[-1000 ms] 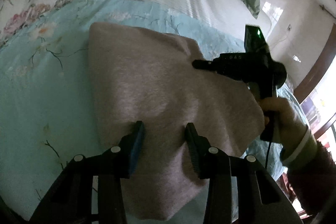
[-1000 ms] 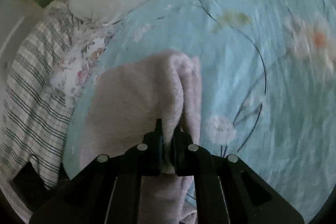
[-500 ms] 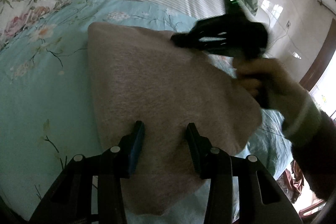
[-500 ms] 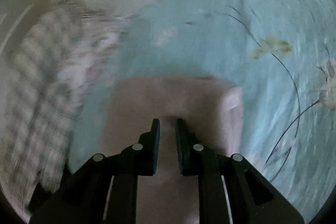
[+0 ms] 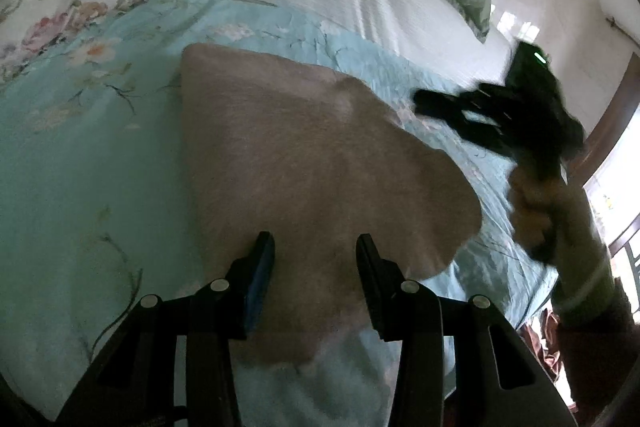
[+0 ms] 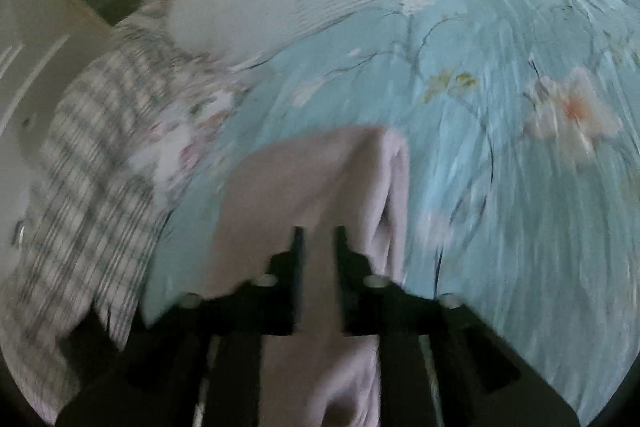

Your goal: Fold small clothes

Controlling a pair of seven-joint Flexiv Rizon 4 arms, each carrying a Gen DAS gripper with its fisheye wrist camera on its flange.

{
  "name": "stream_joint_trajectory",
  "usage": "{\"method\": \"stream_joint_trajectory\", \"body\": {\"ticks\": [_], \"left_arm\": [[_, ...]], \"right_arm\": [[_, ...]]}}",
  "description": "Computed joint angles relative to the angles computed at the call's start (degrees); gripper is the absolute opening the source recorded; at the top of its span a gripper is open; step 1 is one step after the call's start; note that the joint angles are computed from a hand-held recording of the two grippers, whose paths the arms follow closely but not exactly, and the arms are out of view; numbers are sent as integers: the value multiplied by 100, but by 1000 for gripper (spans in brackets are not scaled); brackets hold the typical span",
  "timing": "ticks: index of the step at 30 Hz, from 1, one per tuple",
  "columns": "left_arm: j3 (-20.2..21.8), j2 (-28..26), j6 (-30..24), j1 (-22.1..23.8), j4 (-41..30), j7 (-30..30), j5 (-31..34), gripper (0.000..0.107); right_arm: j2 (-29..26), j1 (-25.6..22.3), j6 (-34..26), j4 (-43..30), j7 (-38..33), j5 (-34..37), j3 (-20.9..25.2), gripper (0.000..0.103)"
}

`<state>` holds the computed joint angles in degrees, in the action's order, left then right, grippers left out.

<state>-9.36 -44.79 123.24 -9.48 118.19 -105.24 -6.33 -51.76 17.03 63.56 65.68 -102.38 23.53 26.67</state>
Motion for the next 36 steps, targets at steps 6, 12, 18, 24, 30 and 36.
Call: {"method": "stream_joint_trajectory", "body": {"ticks": [6,12,18,24,30,36], "left_arm": [[193,167,301,-225,394,-27,-166,41],[50,175,657,-125,511,-123,151,41],[415,141,90,-680,358,358,-444,41],[898,98,-480,-1384,310,803,-1445,45],[733,409,-357,-1220,624,790,-1254,42],[256,482,341,-665,692,508,-482,43]], "right_arm": [[513,-360,1181,1338,-417,454,373,59],[546,-671,1061,1669,-788,258,864,59],[735,-82,682,1924,-98,-365,44,9],[660,218,419,2033,577,-1108,-522,8],[1053,19,1474,2633,976,-1077,-448,36],[759,-572,2052,2481,311,-1429,815,36]]}}
